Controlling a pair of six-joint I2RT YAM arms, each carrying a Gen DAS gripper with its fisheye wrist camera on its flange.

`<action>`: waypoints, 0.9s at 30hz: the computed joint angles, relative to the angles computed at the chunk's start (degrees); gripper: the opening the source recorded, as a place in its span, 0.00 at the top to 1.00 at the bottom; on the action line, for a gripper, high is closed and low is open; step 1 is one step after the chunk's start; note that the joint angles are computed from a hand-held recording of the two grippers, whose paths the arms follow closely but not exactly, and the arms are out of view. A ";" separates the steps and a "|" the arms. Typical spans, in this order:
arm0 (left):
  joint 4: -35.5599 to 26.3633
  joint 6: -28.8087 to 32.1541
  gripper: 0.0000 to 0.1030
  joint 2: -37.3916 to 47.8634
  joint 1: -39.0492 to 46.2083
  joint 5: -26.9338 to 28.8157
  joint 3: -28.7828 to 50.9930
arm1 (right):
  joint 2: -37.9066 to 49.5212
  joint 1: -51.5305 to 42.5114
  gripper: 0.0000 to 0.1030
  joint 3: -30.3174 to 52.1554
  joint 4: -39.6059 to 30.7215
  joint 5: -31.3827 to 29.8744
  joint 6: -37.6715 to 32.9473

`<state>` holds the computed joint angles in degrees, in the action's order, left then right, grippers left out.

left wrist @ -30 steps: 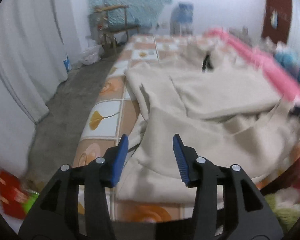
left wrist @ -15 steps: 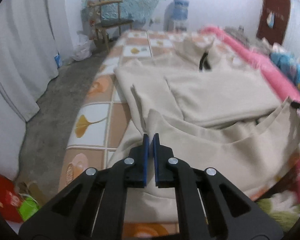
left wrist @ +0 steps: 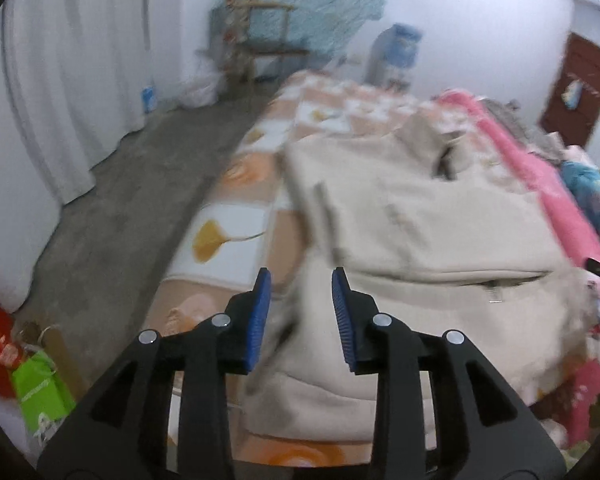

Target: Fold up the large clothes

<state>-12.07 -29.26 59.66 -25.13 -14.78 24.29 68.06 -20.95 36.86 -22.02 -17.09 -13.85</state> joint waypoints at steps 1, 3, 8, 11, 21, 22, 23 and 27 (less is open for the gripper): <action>0.84 0.36 0.62 -0.63 -0.88 2.43 -0.03 | -1.98 1.15 0.47 -0.30 -1.77 -1.43 -0.81; 3.77 0.50 0.54 1.50 -3.64 7.87 0.55 | -2.33 6.23 0.41 -0.28 -5.30 -2.46 -2.23; 6.76 2.29 0.49 20.74 -14.25 7.49 7.78 | 4.59 22.27 0.41 -2.42 -2.28 5.27 1.20; 5.00 2.67 0.60 28.29 -18.51 1.49 11.06 | 8.17 28.15 0.41 -3.98 0.95 9.17 2.87; -2.23 2.22 0.99 24.85 -26.42 -12.18 13.83 | 0.02 30.38 0.97 -5.23 -1.35 10.53 3.35; -3.90 2.18 0.99 21.93 -27.27 -14.33 14.16 | -3.41 30.62 0.97 -5.29 -2.67 10.82 3.48; -4.59 2.51 0.99 20.47 -27.70 -15.78 14.30 | -6.74 31.51 0.97 -5.16 -3.41 12.14 3.86; 0.16 4.05 0.99 25.46 -26.76 -17.69 13.66 | -3.20 30.99 0.97 -5.18 2.34 12.04 4.78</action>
<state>-11.90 -25.20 85.12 -51.89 -32.47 37.95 64.86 10.04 31.68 -19.68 -5.05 -9.07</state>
